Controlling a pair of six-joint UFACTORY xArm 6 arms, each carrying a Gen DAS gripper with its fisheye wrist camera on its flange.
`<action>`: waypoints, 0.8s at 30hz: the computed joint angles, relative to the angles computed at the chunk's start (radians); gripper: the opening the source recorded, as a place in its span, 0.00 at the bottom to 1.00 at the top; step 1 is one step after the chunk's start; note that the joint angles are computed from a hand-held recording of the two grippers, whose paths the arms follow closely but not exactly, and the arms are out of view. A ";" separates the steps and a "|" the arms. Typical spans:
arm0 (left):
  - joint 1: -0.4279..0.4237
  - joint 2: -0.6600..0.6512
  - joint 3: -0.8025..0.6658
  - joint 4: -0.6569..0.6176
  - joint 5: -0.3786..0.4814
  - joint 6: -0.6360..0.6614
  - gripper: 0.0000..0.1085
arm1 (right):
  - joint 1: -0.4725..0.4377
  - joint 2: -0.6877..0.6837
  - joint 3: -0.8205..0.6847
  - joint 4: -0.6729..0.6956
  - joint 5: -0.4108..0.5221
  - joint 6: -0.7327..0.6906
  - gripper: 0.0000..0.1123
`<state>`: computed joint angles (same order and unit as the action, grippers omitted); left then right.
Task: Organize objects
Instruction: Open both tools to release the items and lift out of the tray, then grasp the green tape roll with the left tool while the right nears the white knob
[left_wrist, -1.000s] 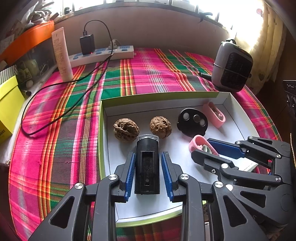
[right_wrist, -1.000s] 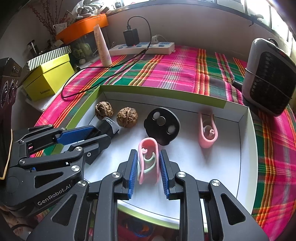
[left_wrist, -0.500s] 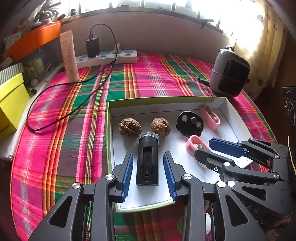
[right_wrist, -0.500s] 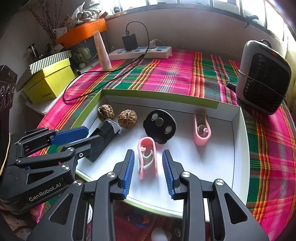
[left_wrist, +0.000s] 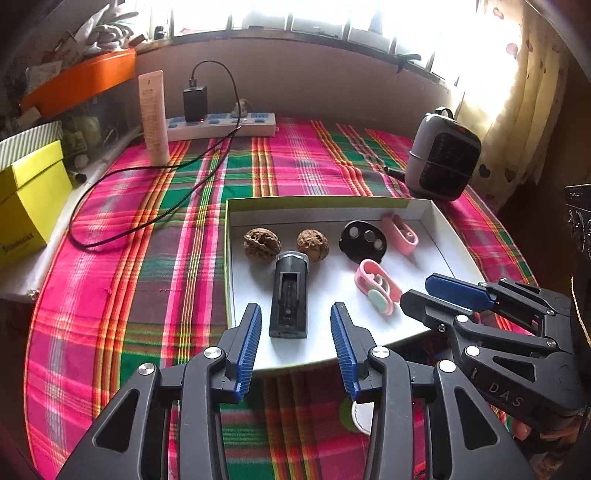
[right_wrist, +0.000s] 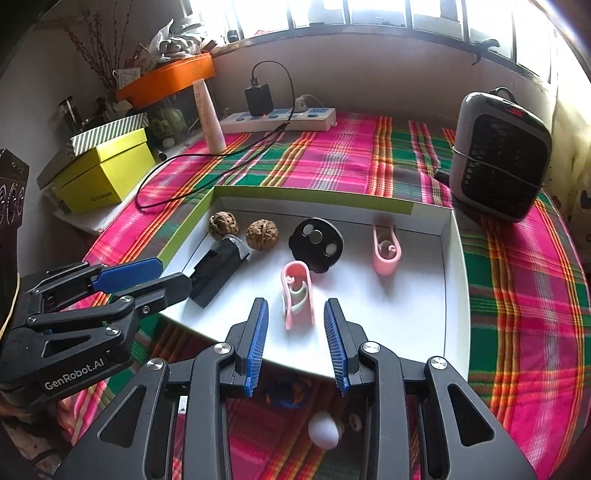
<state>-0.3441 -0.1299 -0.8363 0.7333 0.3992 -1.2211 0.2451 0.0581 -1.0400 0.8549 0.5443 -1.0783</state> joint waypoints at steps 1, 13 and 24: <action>-0.003 -0.008 0.007 0.008 -0.002 -0.010 0.35 | 0.000 -0.005 0.005 0.004 -0.002 -0.004 0.29; -0.048 -0.069 0.061 0.070 -0.026 -0.084 0.38 | -0.032 -0.099 0.100 0.071 -0.021 -0.063 0.29; -0.074 -0.085 0.102 0.074 -0.082 -0.105 0.41 | -0.064 -0.169 0.182 0.119 -0.040 -0.103 0.35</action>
